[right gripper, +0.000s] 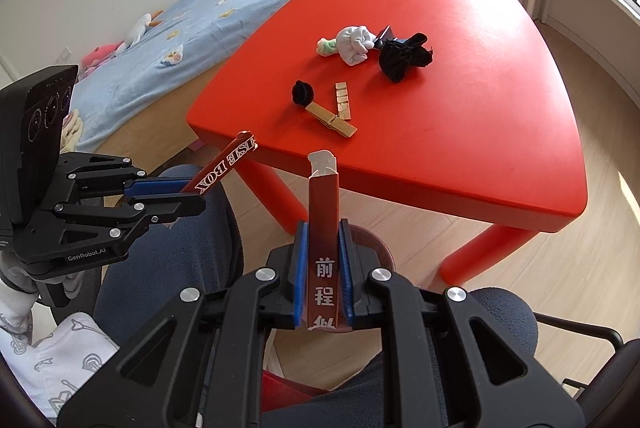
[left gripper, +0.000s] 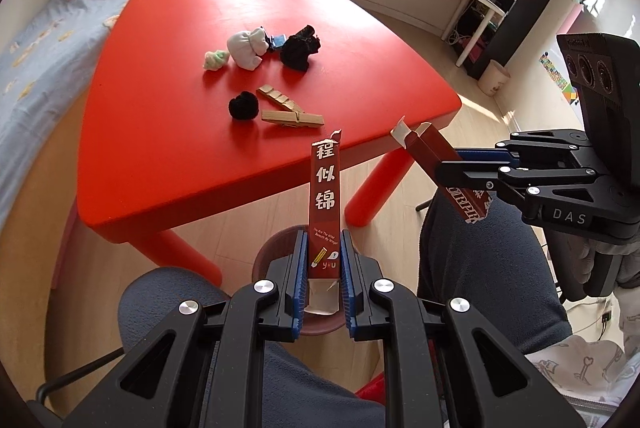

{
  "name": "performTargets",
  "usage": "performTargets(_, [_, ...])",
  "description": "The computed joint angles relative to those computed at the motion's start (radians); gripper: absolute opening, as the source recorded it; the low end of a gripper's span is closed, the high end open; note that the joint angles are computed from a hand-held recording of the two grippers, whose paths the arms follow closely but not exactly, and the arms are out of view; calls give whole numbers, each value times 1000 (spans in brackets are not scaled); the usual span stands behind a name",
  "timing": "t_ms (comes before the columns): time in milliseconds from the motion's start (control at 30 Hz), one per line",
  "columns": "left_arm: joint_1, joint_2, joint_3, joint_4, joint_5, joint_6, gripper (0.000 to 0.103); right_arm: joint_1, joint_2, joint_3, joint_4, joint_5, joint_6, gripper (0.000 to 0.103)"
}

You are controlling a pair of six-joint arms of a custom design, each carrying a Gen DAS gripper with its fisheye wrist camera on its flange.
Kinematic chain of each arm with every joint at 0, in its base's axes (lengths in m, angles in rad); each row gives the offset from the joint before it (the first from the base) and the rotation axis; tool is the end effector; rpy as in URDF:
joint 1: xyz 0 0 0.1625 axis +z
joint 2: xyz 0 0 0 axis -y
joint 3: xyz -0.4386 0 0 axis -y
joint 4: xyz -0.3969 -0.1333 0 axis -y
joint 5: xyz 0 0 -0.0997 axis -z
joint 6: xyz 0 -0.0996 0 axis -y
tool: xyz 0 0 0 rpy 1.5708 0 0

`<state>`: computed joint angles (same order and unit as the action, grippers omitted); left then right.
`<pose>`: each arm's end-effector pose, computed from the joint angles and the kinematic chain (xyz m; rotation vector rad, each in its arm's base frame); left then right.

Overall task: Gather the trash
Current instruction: 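Carry both held red cartons off the table over the pink trash bin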

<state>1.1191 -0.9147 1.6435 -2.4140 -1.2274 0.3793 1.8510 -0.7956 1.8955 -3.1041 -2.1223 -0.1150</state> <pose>-0.1438 -0.6787 0.1639 1.1037 2.5706 -0.1776 0.2475 -0.5668 0.0870 0.3464 -2.5428 0.6218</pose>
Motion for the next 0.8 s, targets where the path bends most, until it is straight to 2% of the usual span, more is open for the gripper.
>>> performTargets(400, [4, -3, -2, 27, -23, -11, 16, -13, 0, 1, 28, 36, 5, 16])
performTargets(433, [5, -2, -2, 22, -25, -9, 18, -13, 1, 1, 28, 35, 5, 16])
performTargets(467, [6, -1, -5, 24, -27, -10, 24, -14, 1, 1, 31, 33, 5, 18])
performTargets(500, [7, 0, -4, 19, -25, -10, 33, -14, 1, 1, 29, 27, 5, 36])
performTargets(533, [8, 0, 0, 3, -22, -10, 60, -13, 2, 2, 20, 16, 7, 51])
performTargets(567, [8, -2, 7, -21, -17, -10, 80, -15, 1, 6, 5, 11, 10, 76])
performTargets(600, [9, -4, 12, -42, -13, -11, 85, -17, -1, 10, -8, 12, 14, 86])
performTargets(667, [10, -3, 11, -56, 1, -18, 91, -19, -2, 11, -16, -6, 27, 95])
performTargets(800, [14, -2, 4, -66, 20, -36, 95, -25, -5, 15, -24, -28, 47, 99])
